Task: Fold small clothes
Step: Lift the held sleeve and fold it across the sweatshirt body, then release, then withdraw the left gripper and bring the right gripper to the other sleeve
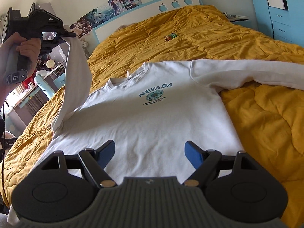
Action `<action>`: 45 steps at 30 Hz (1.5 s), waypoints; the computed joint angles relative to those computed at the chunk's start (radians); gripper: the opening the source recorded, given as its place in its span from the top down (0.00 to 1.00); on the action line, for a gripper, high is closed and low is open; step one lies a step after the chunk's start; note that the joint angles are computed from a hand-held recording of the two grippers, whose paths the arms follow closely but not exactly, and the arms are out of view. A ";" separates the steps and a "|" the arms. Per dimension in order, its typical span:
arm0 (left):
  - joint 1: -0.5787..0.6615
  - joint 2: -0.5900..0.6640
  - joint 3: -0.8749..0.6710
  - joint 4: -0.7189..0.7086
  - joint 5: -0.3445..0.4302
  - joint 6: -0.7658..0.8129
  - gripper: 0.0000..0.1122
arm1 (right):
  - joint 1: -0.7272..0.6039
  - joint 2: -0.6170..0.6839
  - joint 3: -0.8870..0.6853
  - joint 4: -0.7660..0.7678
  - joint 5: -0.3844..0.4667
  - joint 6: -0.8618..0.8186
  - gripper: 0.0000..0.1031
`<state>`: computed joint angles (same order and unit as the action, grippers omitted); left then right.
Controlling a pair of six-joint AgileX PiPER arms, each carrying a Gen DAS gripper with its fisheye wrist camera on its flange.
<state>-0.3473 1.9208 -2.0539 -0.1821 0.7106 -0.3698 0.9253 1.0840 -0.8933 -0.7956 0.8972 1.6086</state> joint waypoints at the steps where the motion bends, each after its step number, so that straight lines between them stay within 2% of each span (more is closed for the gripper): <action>1: -0.015 0.010 -0.007 0.004 0.001 -0.005 0.95 | -0.008 -0.012 0.011 -0.001 -0.007 0.008 0.26; 4: -0.030 0.036 -0.019 -0.046 0.005 0.008 0.95 | -0.057 -0.041 0.047 0.028 -0.074 0.023 0.26; 6: -0.028 0.050 -0.019 -0.107 0.004 0.026 0.94 | -0.065 -0.037 0.051 0.034 -0.081 0.026 0.26; 8: -0.020 0.084 -0.054 -0.218 0.056 0.106 0.88 | -0.053 -0.031 0.048 0.030 -0.065 0.028 0.26; 10: -0.010 0.123 -0.115 -0.324 0.158 0.210 0.65 | -0.057 -0.030 0.052 0.038 -0.070 0.026 0.26; 11: -0.005 0.117 -0.099 -0.383 0.175 0.285 0.62 | -0.061 -0.031 0.057 0.041 -0.074 0.028 0.26; 13: -0.003 0.068 -0.022 -0.449 0.151 0.394 0.54 | -0.065 -0.028 0.063 0.045 -0.074 0.037 0.26; 15: -0.006 0.021 0.032 -0.459 0.121 0.420 0.52 | -0.071 -0.021 0.063 0.051 -0.073 0.041 0.26; 21: 0.016 -0.059 0.044 -0.328 0.161 0.378 0.50 | -0.032 -0.015 0.053 0.018 -0.049 0.062 0.26; 30: 0.079 -0.306 0.321 0.166 0.091 0.308 0.45 | 0.016 -0.010 0.057 -0.054 -0.026 0.154 0.26; 32: 0.108 -0.334 0.381 0.201 0.072 0.309 0.45 | 0.029 -0.018 0.050 -0.076 -0.008 0.185 0.26; 36: 0.177 -0.360 0.481 0.163 0.065 0.328 0.45 | 0.030 -0.037 0.027 -0.054 0.011 0.223 0.26; 41: 0.204 -0.423 0.663 0.129 -0.007 0.335 0.45 | 0.083 -0.098 0.006 -0.058 0.154 0.249 0.26; 43: 0.163 -0.464 0.749 0.235 -0.054 0.205 0.45 | 0.082 -0.165 0.021 -0.061 0.210 0.277 0.26; 45: 0.128 -0.503 0.820 0.279 -0.091 0.144 0.45 | 0.064 -0.246 0.035 -0.050 0.270 0.278 0.31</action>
